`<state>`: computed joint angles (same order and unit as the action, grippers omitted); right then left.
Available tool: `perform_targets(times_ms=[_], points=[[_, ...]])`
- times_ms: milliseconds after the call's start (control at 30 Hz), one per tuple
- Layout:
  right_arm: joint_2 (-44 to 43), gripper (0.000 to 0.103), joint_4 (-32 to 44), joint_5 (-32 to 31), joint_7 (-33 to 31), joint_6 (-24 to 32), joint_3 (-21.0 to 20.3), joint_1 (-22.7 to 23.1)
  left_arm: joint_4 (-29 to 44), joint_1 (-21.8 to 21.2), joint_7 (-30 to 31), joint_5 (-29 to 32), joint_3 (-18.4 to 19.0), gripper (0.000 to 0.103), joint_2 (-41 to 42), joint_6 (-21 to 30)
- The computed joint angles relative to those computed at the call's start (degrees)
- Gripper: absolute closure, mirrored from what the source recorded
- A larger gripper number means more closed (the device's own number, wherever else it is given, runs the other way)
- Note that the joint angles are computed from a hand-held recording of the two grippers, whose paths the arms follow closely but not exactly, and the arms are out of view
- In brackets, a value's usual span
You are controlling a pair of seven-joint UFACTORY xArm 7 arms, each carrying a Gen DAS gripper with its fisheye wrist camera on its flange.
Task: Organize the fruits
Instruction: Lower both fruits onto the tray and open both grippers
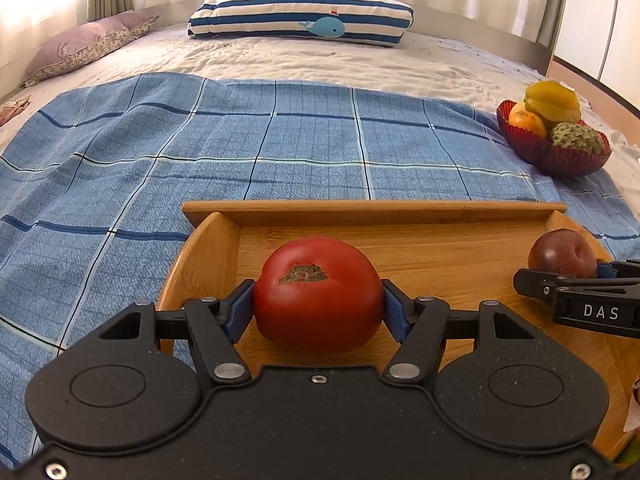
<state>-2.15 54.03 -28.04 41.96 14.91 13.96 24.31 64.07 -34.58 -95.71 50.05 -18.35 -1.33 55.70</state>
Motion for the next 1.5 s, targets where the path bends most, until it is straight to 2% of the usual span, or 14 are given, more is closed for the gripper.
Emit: perform_targets(times_ms=[333,500,667,700,733,800,933,1067,1233,1500], points=[[0.15,0.032,0.4,-1.08,0.15,1.06,0.08,0.17,0.33,-0.2,0.24,-0.41,0.43,0.04,0.92,-0.34],[0.01,0.029,0.09,1.21,-1.31,0.04,-0.2,0.18,0.21,-0.28,0.03,-0.03,0.57,0.04,0.92,-0.33],[-0.57,0.022,-0.34,-0.64,-0.11,-0.82,-0.06,-0.26,0.87,-0.51,0.69,-0.43,0.56,0.039,1.36,0.51],[-0.77,0.018,-0.37,-1.0,0.1,-1.0,0.01,-0.38,0.92,-0.6,0.59,-0.18,0.55,0.036,1.35,0.64],[-0.99,0.015,-0.42,-0.83,-0.15,-1.07,0.06,-0.44,0.9,-0.76,0.1,0.66,0.46,0.027,1.23,0.91],[-1.45,0.014,-0.63,1.26,-2.29,-1.02,0.06,-0.27,0.99,-1.05,-0.33,2.11,0.23,0.019,0.92,1.47],[-2.54,0.011,-1.26,0.81,-2.05,-0.72,0.77,-0.77,2.07,-1.55,1.58,2.15,-0.29,0.011,0.83,3.04],[-5.01,0.009,-3.4,1.27,-2.01,-1.81,1.33,-1.39,2.45,-2.37,3.35,1.61,-0.89,0.01,0.53,5.07],[-9.98,0.0,-7.7,2.99,-3.5,-5.17,2.66,-3.0,0.96,-3.22,3.17,0.88,-2.2,0.008,-1.99,5.36],[-20.55,0.0,-17.18,10.87,-10.93,-10.64,2.74,-2.08,-0.73,-4.78,-0.41,2.82,-7.28,0.005,-6.25,7.8]])
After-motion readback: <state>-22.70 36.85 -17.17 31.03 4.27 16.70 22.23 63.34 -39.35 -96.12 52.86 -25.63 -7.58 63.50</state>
